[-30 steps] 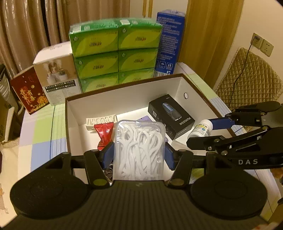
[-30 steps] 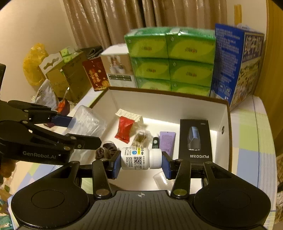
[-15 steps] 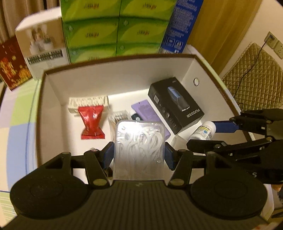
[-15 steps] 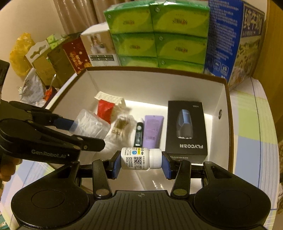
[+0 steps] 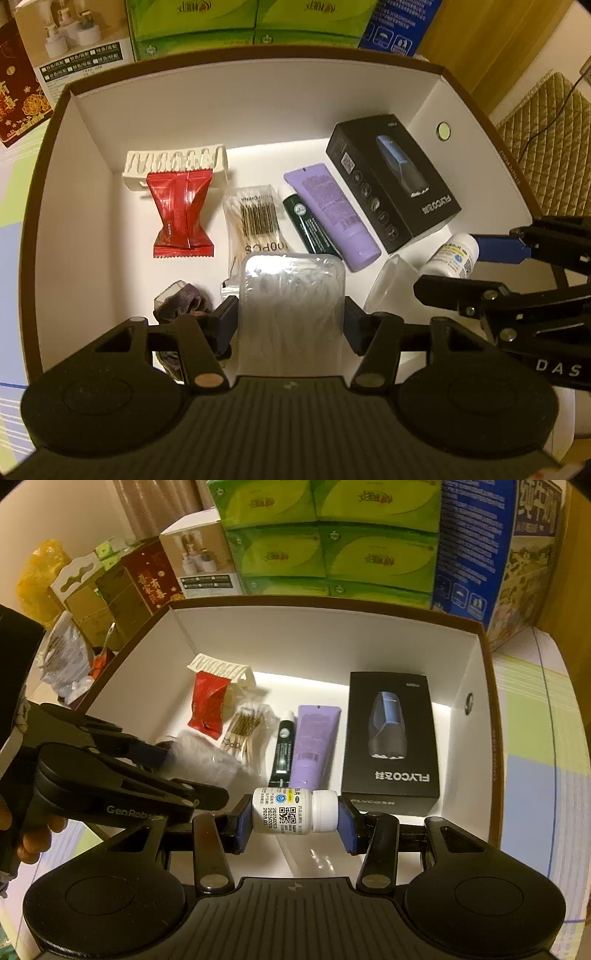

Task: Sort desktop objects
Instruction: 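Carry the floss box and pill bottle over the brown box and lower them, then open both tools to release the floss box and pill bottle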

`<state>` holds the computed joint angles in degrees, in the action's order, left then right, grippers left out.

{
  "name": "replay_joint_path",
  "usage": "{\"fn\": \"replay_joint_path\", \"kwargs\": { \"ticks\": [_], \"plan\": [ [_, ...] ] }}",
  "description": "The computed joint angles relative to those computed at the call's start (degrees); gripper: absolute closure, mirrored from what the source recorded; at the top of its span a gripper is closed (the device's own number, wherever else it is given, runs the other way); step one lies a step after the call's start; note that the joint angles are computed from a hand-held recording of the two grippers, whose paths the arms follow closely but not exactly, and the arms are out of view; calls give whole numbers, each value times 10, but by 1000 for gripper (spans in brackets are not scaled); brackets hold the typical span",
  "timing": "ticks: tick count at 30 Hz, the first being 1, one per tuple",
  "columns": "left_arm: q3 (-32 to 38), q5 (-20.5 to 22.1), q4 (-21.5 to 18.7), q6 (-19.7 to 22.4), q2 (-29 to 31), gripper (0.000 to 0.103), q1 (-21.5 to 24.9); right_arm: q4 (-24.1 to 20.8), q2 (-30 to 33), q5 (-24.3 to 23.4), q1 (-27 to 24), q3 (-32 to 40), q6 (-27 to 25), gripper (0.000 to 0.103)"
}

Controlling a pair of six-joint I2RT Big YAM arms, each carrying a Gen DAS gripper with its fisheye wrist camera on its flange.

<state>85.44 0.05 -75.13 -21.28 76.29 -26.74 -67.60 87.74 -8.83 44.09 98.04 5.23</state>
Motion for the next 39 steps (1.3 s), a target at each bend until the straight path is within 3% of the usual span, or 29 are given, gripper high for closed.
{"fn": "replay_joint_path", "kwargs": {
  "ticks": [12, 17, 19, 29, 32, 39],
  "plan": [
    [16, -47, -12, 37, -6, 41, 7, -5, 23, -25, 12, 17, -24, 59],
    [14, -60, -13, 39, -12, 40, 11, 17, 24, -16, 17, 10, -32, 57],
    [11, -66, -11, 41, -15, 38, 11, 34, 19, -9, 17, 1, -27, 42],
    [-1, -83, -3, 43, -45, 32, 11, 52, -9, -19, 8, -22, 9, 25],
    [-2, -88, -1, 44, -52, 25, 7, 44, -16, -19, 8, -24, 19, 18],
    [0, -107, -3, 41, -62, 20, -12, 7, -24, -10, 14, -15, 26, 5]
  ]
}}
